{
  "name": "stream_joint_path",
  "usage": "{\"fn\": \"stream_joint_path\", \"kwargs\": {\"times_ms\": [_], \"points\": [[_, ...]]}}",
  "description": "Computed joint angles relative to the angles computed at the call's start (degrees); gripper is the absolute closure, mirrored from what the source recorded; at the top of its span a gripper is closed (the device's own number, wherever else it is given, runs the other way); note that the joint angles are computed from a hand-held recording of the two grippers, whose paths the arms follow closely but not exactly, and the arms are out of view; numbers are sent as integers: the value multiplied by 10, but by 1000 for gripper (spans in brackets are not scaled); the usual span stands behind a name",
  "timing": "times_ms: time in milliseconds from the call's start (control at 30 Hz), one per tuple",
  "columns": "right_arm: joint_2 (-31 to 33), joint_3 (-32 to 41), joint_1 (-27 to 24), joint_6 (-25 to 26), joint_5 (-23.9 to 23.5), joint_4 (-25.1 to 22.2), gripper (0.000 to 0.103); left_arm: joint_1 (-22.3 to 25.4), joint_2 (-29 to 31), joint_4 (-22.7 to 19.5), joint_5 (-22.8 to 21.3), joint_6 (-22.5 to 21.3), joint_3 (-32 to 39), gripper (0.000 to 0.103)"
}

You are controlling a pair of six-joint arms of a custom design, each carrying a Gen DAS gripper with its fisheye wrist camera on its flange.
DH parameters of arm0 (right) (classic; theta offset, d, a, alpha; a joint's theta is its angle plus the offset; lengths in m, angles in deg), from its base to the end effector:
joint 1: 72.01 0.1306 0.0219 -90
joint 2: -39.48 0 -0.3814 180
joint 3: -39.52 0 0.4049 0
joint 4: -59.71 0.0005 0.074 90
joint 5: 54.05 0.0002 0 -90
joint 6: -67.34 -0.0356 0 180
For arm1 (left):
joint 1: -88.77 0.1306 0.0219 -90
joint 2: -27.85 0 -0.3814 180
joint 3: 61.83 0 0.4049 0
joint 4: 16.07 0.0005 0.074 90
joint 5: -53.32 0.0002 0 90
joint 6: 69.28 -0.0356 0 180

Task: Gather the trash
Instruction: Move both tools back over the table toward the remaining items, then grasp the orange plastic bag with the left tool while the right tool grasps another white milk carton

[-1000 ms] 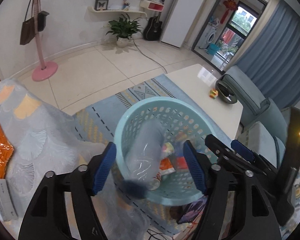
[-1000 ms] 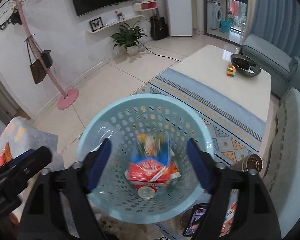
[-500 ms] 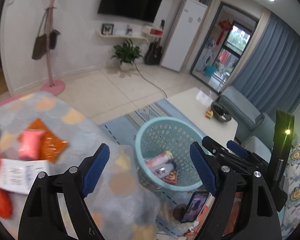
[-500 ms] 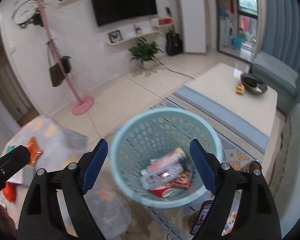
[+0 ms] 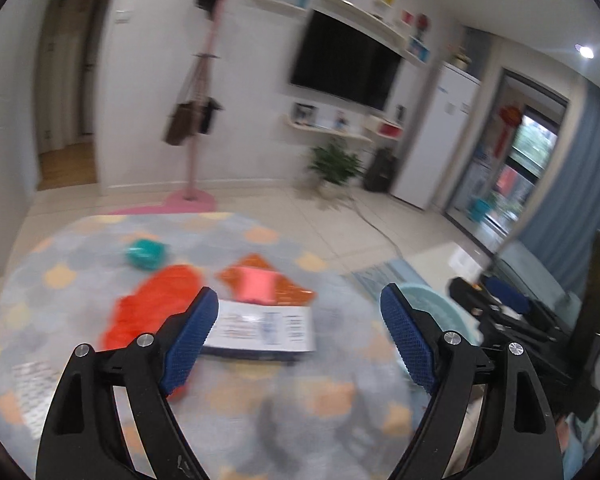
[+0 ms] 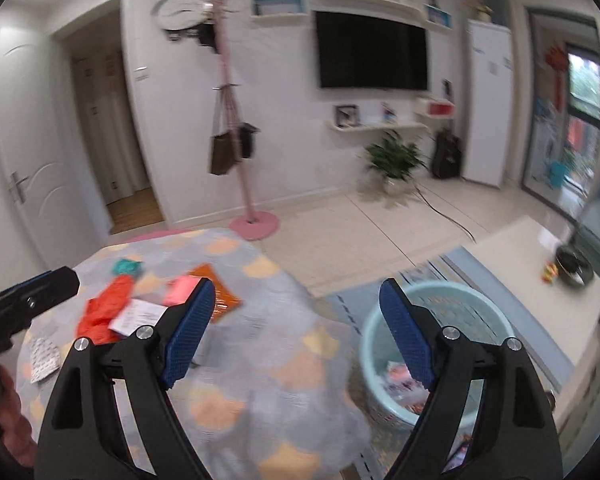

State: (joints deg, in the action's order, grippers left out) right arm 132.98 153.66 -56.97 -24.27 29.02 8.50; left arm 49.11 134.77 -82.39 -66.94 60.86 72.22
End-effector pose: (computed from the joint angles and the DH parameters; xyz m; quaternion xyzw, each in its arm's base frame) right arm 0.4994 0.1381 0.5982 -0.1311 0.8575 0.1236 0.4820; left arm 0.4533 -0.3531 0.6138 -0.1156 0.8715 -0.0848 0.4690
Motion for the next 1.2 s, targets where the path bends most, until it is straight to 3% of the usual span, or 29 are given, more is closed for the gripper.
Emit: {"fn": "stream_joint_path", "kwargs": {"times_ms": [133, 233, 400, 533, 600, 867, 1200], "points": [[4, 3, 26, 18, -30, 12, 23, 13, -50, -32, -42, 44, -59, 22], [19, 14, 46, 27, -42, 14, 23, 29, -82, -50, -46, 79, -106, 22], [59, 46, 72, 47, -41, 1, 25, 62, -111, -55, -11, 129, -167, 22], [93, 72, 83, 67, -47, -25, 43, 91, -117, -26, 48, 138, -204, 22], [109, 82, 86, 70, -48, -37, 46, 101, -117, -4, 78, 142, -221, 22], [184, 155, 79, 68, -60, -113, 46, 127, -97, 17, 123, 162, -233, 24], [206, 177, 65, 78, -147, -187, 46, 124, -102, 26, 120, 145, -245, 60]]}}
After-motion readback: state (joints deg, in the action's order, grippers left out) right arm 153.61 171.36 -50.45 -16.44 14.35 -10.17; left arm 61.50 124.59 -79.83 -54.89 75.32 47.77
